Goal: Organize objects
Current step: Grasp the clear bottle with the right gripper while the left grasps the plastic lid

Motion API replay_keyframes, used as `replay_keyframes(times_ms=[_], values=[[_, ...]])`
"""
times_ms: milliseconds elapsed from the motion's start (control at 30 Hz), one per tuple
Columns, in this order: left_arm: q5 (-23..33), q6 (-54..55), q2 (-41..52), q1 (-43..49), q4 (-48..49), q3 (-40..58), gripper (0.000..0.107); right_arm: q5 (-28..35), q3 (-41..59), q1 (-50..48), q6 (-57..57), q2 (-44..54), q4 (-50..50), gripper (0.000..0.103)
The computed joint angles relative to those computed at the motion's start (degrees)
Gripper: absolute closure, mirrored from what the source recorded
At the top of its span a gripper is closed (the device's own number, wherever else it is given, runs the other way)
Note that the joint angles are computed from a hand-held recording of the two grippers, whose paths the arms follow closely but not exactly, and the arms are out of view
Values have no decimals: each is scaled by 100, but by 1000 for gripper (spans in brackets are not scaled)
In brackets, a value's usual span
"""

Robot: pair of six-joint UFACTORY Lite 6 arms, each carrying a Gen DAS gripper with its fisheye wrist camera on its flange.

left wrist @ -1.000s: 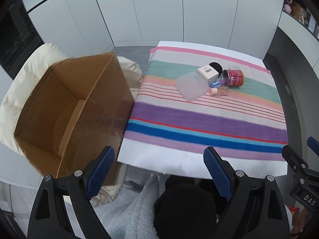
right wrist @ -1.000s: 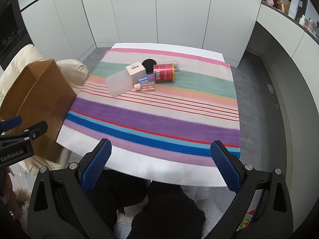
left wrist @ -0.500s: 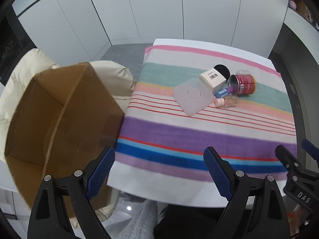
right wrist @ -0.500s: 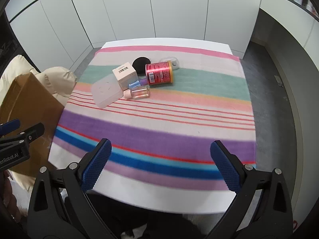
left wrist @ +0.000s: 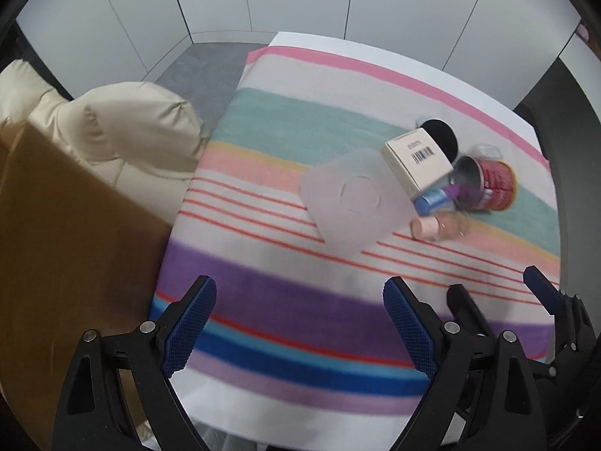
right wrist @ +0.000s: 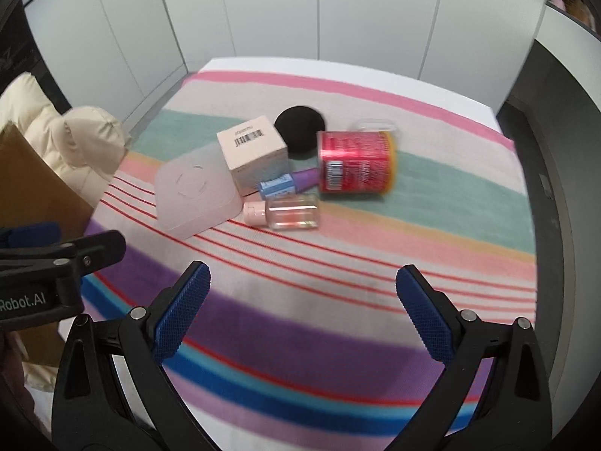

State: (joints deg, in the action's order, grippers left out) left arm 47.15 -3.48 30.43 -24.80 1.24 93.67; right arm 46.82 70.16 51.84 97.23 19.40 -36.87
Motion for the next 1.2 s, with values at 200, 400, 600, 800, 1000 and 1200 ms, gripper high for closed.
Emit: replay_keyframes(times_ms=[200, 400, 600, 800, 1000, 1200], values=[[250, 91, 909, 118, -394, 928, 15, -781, 156, -543, -38, 692, -208, 5], [319, 174, 1211, 83, -692, 1231, 15, -680, 495, -732, 226, 1222, -608, 18], [553, 197, 1672, -84, -996, 1643, 15, -721, -188, -594, 1007, 894, -1094, 40], [687, -708, 2496, -401, -823, 2582, 15, -838, -1401, -466, 1866, 74, -1433, 40], [646, -1804, 3299, -775, 220, 3629, 13, -927, -1914, -372, 2183, -339, -1626, 40], [57, -1944, 2889, -937, 776, 2889, 22, -957, -1907, -409, 2122, -361, -1575, 40]])
